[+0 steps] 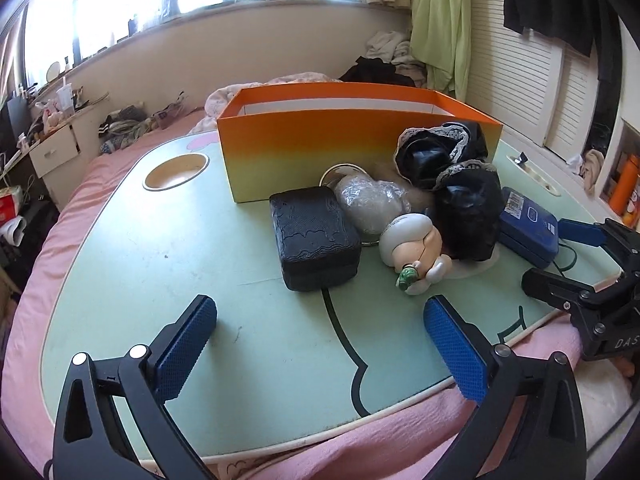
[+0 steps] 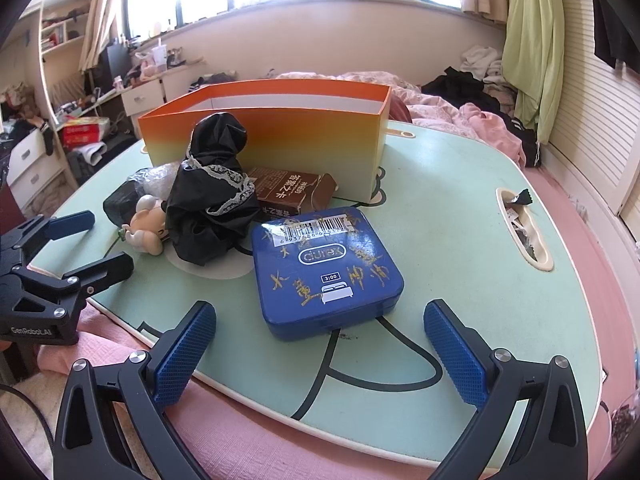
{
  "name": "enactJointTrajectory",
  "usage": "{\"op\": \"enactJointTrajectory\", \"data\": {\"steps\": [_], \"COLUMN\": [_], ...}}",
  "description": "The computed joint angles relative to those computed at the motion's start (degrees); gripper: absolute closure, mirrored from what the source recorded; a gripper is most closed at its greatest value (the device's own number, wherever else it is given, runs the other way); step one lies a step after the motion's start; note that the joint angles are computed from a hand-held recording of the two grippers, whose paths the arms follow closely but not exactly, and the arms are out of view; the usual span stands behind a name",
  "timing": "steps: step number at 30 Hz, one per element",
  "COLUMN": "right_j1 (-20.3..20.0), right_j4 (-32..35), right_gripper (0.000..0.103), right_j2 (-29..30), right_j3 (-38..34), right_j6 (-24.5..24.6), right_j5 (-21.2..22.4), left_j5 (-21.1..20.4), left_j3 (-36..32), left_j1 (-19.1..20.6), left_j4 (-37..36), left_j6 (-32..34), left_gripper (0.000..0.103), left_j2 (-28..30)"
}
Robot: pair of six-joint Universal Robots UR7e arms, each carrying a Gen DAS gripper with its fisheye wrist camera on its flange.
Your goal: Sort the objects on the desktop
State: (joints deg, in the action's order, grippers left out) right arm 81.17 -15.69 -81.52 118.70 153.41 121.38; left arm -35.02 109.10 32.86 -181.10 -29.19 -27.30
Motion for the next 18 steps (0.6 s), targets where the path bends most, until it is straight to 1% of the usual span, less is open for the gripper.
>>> {"op": "enactJointTrajectory", "data": {"steps": [8,9,10,11,13,14,15,16,17,18], "right_j1": [-0.12,-0.15,-0.54,-1.11,-1.56,-1.21,-0.38,0.77,2.04,2.72], "right_j4": [0.75,1.22,2.74,5.66,11.00,12.54,13.49,14.65,17.46,21.39], "right_gripper": [0.000,0.001,0.006,0.012,0.018,0.020,0.022,0.029,0.042,0.049], "right_j2": [-0.39,-0.62,-1.30,-2.15,-4.35,-5.88,-7.11,-7.75,-7.38,-6.27], "right_j3": [0.15,0.22,0.20,-0.39,-1.79,-2.46,-3.47,-5.09,-8.17,-11.77], "right_j6": [0.25,0.45,0.97,1.93,3.91,4.68,5.22,5.63,6.41,7.68], "right_j5": [-0.37,-0.76,-2.15,-4.28,-7.28,-7.82,-7.49,-6.38,-5.17,-4.81], "left_j5": [0.33,0.34,0.37,0.38,0.39,0.39,0.40,0.43,0.47,0.56], "left_j3": [-0.48,-0.48,-0.45,-0.43,-0.46,-0.44,-0.42,-0.56,-0.67,-0.70], "left_j1": [-0.26,-0.24,-0.24,-0.23,-0.21,-0.22,-0.23,-0.26,-0.19,-0.24], "left_j4": [0.43,0.44,0.48,0.41,0.29,0.33,0.31,0.29,0.34,0.47], "left_j6": [-0.66,-0.68,-0.74,-0.71,-0.65,-0.74,-0.76,-0.74,-0.65,-0.77], "left_gripper": [0.000,0.000,0.000,0.000,0.000,0.000,0.000,0.000,0.000,0.000], "left_j2": [0.45,0.45,0.44,0.44,0.50,0.49,0.50,0.62,0.59,0.60]}}
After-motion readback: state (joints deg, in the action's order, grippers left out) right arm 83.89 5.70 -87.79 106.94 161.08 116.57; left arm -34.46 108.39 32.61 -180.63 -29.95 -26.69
